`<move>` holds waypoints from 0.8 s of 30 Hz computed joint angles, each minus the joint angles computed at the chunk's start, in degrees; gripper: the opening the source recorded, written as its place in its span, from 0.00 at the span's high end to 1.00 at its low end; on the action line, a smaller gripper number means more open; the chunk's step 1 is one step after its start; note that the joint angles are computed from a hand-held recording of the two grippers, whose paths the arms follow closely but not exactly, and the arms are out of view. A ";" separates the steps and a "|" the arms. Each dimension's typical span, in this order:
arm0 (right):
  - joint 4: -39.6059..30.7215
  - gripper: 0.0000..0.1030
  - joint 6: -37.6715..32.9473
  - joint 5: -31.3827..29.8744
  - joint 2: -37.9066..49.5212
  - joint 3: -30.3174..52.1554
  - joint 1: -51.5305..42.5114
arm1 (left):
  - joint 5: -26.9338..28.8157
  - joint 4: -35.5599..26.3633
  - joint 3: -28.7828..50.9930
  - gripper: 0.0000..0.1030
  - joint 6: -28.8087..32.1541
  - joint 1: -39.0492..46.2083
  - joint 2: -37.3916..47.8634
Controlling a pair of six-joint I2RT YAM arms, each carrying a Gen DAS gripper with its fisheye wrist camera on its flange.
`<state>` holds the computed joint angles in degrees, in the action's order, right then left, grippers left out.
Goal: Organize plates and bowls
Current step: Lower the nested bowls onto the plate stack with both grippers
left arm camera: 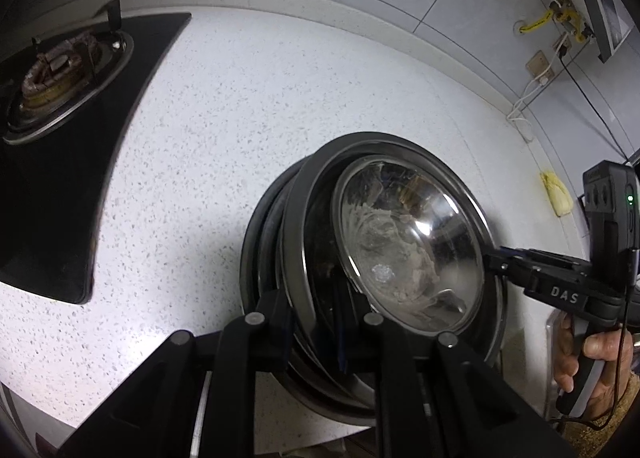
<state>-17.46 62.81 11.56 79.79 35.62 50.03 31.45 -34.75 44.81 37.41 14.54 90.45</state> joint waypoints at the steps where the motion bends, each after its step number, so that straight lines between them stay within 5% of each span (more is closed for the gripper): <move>1: 0.79 0.88 -0.15 0.27 -0.76 -0.83 0.12 | 0.09 0.13 -0.06 0.87 -0.44 -0.07 0.00; 15: 5.52 0.88 -2.71 0.46 -3.32 -4.44 -0.78 | -7.18 5.12 -2.31 0.87 -11.32 -4.77 -3.76; 24: 3.66 0.88 1.43 4.81 -1.39 -2.71 2.87 | -5.20 4.77 -1.68 0.87 -8.18 -2.90 -2.41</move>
